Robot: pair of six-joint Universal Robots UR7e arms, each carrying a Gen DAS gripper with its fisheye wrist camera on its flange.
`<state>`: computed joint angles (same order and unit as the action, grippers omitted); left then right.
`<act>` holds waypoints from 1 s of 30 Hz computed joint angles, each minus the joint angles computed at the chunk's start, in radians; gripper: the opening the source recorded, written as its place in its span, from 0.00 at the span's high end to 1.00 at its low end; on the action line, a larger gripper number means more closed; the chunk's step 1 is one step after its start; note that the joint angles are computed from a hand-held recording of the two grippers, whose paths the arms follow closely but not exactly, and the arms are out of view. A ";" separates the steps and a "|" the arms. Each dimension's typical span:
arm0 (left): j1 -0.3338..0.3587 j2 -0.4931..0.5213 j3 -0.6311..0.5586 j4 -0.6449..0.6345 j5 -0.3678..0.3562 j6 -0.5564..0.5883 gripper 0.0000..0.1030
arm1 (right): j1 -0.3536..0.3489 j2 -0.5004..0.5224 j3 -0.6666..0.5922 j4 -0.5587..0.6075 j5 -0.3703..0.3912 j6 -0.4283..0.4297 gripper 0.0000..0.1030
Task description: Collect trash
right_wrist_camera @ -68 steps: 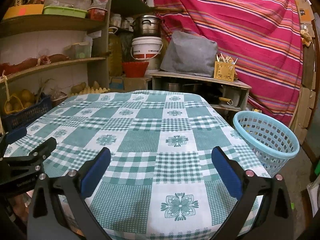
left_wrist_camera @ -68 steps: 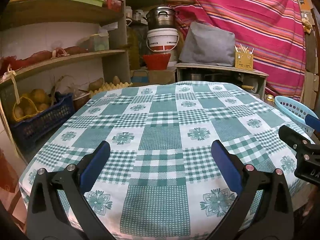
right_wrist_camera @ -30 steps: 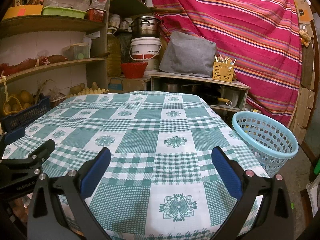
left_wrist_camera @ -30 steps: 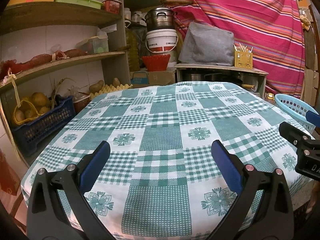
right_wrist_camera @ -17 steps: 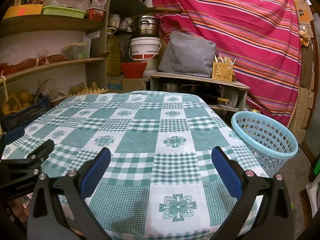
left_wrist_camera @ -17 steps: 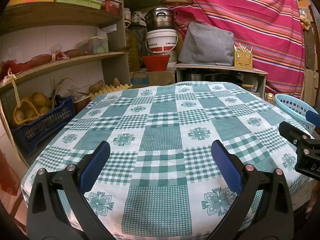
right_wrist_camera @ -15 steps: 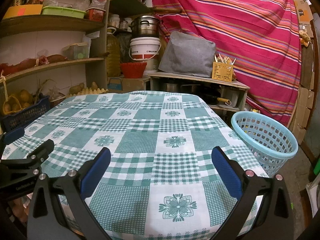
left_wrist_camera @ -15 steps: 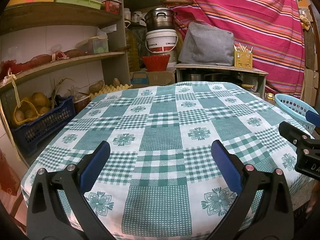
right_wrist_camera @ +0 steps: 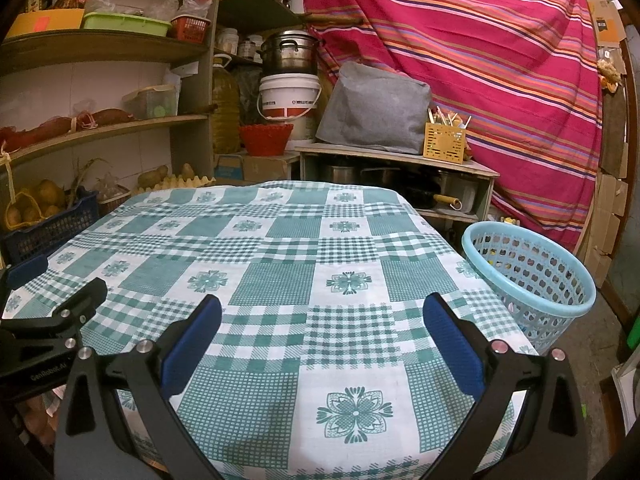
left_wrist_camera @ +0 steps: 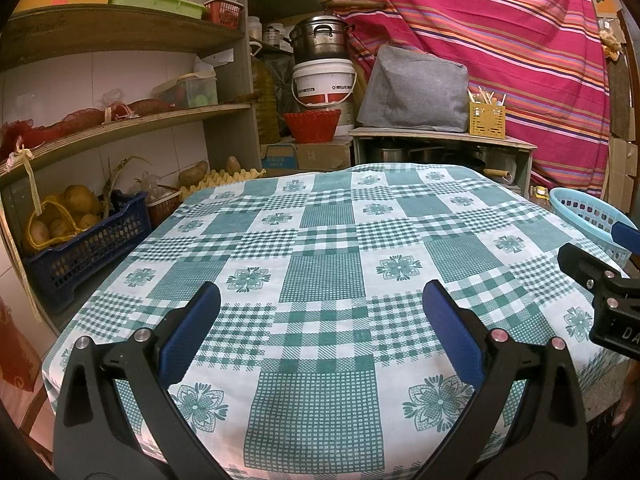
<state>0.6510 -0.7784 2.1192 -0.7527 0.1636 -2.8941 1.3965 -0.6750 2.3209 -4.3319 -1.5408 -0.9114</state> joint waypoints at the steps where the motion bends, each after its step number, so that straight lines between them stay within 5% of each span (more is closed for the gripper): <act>1: 0.000 0.000 0.000 0.000 0.000 0.000 0.05 | -0.001 0.002 -0.001 -0.004 0.001 -0.001 0.05; 30: -0.001 -0.002 0.005 -0.022 -0.002 0.020 0.05 | 0.004 0.008 -0.007 -0.011 -0.005 0.000 0.05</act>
